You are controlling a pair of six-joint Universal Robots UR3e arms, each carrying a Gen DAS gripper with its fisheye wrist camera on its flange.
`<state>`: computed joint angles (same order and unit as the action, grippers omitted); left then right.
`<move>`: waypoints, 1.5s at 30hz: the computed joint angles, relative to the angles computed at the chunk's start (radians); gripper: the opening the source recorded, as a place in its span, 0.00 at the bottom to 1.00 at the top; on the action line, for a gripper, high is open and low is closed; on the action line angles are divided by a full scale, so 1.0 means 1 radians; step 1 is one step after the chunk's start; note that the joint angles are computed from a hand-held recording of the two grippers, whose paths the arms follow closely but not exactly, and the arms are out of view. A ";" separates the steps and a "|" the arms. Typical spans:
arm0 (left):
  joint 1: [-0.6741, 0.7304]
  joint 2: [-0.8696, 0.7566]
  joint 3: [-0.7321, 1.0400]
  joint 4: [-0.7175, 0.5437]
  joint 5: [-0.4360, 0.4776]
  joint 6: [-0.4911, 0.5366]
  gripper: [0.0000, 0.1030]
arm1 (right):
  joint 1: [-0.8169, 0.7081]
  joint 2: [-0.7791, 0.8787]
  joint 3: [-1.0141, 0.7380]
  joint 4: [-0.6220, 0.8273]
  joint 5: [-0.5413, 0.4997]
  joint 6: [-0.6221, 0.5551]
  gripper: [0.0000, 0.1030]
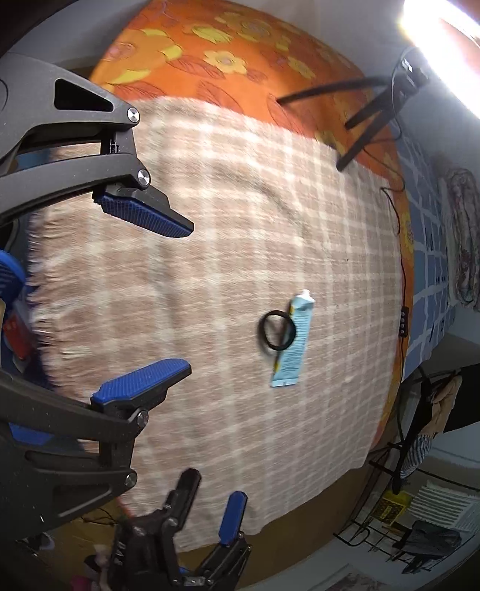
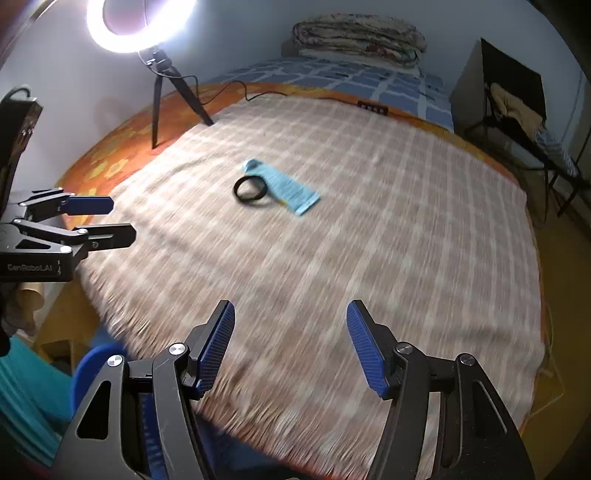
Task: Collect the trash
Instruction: 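Move both open tools back over the black hair tie and tube, then grasp the black hair tie with the left tool while the right tool grasps the blue tube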
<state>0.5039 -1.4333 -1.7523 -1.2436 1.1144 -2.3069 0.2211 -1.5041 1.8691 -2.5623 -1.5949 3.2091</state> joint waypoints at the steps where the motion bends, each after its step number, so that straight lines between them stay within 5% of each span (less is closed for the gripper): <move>1: -0.025 -0.041 0.028 0.011 0.007 -0.023 0.68 | -0.008 0.018 -0.014 -0.006 0.009 -0.016 0.61; 6: -0.098 -0.203 0.151 0.025 0.015 -0.112 0.65 | -0.052 0.110 -0.077 -0.051 0.079 -0.104 0.61; 14: -0.190 -0.409 0.335 0.030 0.041 -0.206 0.39 | -0.105 0.232 -0.218 -0.001 0.165 -0.171 0.61; 21: -0.233 -0.504 0.429 0.033 0.044 -0.243 0.38 | -0.139 0.344 -0.366 0.077 0.208 -0.197 0.60; 31: -0.304 -0.599 0.509 0.078 0.093 -0.280 0.06 | -0.150 0.440 -0.493 0.139 0.232 -0.219 0.60; 45: -0.202 -0.624 0.550 0.069 0.066 -0.229 0.03 | -0.099 0.609 -0.763 0.258 0.212 -0.259 0.56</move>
<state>0.3015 -2.0569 -1.2022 -1.1742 1.1804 -2.5361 0.1224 -0.8948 1.1059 -2.3045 -1.3828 2.9503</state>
